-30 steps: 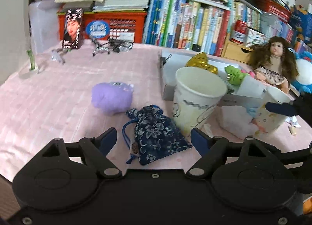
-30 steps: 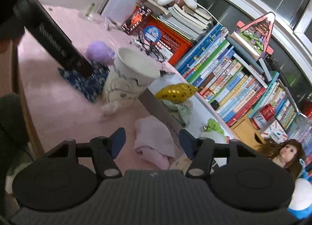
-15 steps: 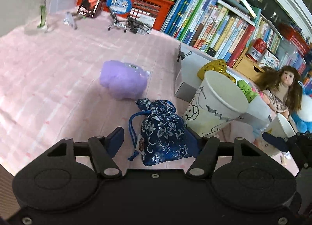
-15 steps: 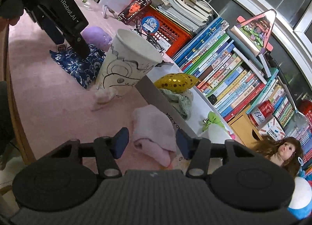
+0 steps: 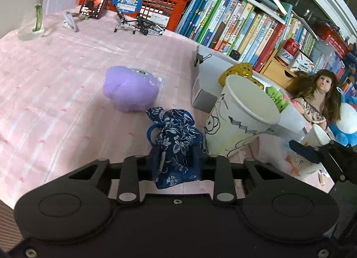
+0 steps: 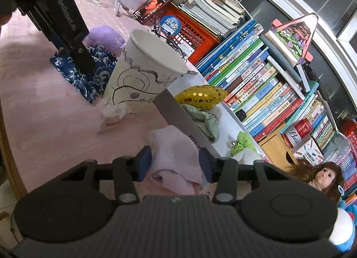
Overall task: Organize soft objects
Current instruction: 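Close the right tool on the pink knit cloth while the left grasps the blue floral pouch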
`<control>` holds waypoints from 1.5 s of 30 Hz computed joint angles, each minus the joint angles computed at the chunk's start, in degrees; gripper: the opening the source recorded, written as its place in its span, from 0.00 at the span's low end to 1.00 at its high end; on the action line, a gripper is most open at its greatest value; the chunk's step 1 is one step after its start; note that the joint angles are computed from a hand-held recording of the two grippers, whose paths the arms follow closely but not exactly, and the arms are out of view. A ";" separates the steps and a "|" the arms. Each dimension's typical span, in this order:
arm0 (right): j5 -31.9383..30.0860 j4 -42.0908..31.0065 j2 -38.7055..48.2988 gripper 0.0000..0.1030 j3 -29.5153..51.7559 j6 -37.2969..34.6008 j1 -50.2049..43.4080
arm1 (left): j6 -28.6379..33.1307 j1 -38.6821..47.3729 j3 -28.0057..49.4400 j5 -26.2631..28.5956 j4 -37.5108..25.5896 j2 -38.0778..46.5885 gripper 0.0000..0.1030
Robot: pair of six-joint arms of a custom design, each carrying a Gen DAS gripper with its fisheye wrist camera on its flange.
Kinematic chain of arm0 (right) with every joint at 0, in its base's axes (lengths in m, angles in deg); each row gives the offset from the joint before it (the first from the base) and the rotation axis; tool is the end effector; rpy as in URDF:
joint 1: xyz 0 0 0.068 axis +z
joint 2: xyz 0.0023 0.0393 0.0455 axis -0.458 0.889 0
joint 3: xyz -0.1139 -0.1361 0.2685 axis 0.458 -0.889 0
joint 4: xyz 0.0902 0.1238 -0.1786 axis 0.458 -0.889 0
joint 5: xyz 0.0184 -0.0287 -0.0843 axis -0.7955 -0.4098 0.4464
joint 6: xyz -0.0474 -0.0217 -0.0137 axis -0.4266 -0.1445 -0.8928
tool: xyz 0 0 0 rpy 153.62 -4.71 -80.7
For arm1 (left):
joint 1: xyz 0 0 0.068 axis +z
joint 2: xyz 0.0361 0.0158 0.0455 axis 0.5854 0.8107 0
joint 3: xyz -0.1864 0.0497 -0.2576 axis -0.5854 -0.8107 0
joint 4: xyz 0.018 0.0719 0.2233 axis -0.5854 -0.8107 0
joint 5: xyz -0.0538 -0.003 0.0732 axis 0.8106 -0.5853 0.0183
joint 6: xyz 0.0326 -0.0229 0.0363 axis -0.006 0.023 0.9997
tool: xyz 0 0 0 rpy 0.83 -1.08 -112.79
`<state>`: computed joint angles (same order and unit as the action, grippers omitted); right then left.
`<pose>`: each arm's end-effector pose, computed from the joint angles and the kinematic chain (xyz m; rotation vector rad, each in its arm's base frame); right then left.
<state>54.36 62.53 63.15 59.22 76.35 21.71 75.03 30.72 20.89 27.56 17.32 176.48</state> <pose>0.2581 0.2545 0.1113 -0.5537 2.1404 -0.6399 0.3703 -0.0492 0.1121 0.2848 2.3499 -0.6147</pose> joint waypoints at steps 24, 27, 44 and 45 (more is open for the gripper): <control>-3.86 -1.32 -6.78 0.62 -3.26 6.39 3.82 | 5.42 0.76 -8.51 -1.28 6.21 -3.59 0.54; -6.12 -0.30 -6.09 0.66 -3.37 6.40 2.71 | 4.47 0.24 -7.42 -1.66 6.25 -1.77 0.58; -14.45 3.56 -4.39 0.67 -4.40 8.48 -1.16 | 3.42 -1.39 -8.84 -3.04 13.83 0.89 0.45; -14.96 3.65 -4.57 0.63 -4.54 8.65 -1.27 | 3.34 -1.27 -8.83 -2.83 13.61 0.79 0.43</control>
<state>39.40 66.19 58.58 54.68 85.00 20.44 78.37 29.45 12.06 24.74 30.93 177.27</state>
